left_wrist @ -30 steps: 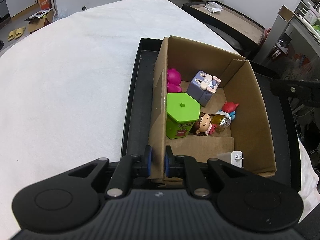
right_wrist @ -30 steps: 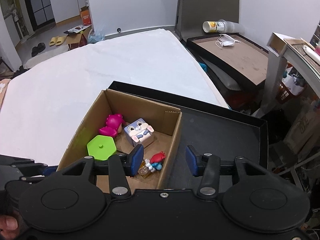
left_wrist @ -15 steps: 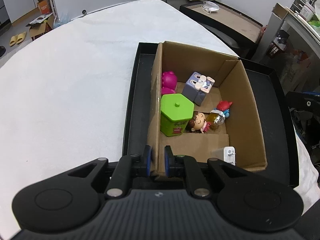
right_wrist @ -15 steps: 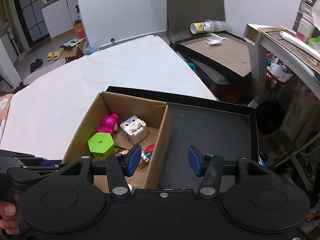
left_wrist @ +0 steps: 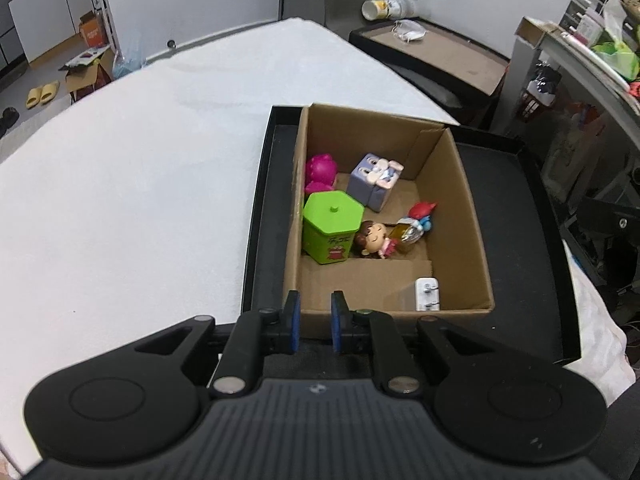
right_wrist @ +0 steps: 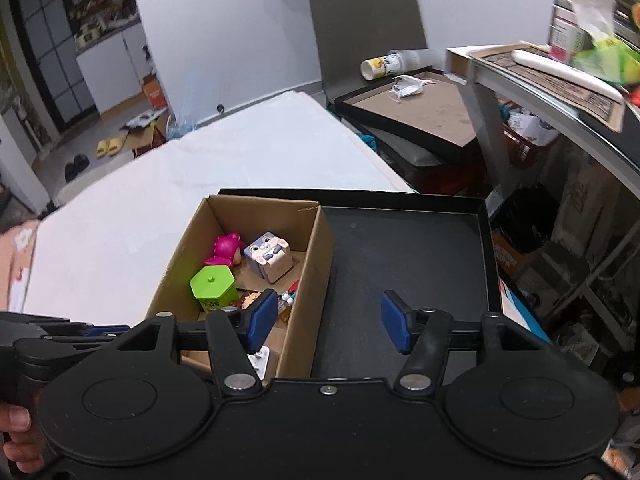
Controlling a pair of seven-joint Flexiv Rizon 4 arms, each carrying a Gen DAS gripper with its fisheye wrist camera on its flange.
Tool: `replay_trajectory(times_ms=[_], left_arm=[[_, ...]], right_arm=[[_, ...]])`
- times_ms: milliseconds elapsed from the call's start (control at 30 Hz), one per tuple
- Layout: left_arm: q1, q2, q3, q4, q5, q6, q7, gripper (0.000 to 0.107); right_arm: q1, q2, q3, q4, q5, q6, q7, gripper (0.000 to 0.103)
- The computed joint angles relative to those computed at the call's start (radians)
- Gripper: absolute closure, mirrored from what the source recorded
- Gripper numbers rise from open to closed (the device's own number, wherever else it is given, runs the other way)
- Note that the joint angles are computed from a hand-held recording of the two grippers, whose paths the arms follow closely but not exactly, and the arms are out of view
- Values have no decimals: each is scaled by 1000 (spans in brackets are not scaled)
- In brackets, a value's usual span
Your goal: Organize rigid objects
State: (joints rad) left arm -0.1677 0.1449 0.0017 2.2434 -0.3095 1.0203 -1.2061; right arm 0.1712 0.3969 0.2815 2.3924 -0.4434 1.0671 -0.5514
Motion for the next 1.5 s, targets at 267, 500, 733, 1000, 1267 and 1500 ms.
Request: replay_trajectory(times_ms=[267,500,733,1000,1267,1500], left_arm=[[-23,82,8,25,-12,-6,19,93],[-31,149,12,39,0,-1,14,64],[-35,207,23,45,0,-13,-1,40],[-52,289,49,59,-27,-20,19,18],[-54,369,68,78,-37,-32,33,14],[-43,436,73,86,-11,-68,49,10]], right_arm=[[-19,89,28,36,13,10,64,32],[-23,160,52,51,8,-7,104,16],[-25,231,72,61,27,-36,148,10],[-3,296,85,50,54,-87,177,0],[10,355,128,-9,43,-229,187,0],[22,408,146,-35,54,-292,195,0]])
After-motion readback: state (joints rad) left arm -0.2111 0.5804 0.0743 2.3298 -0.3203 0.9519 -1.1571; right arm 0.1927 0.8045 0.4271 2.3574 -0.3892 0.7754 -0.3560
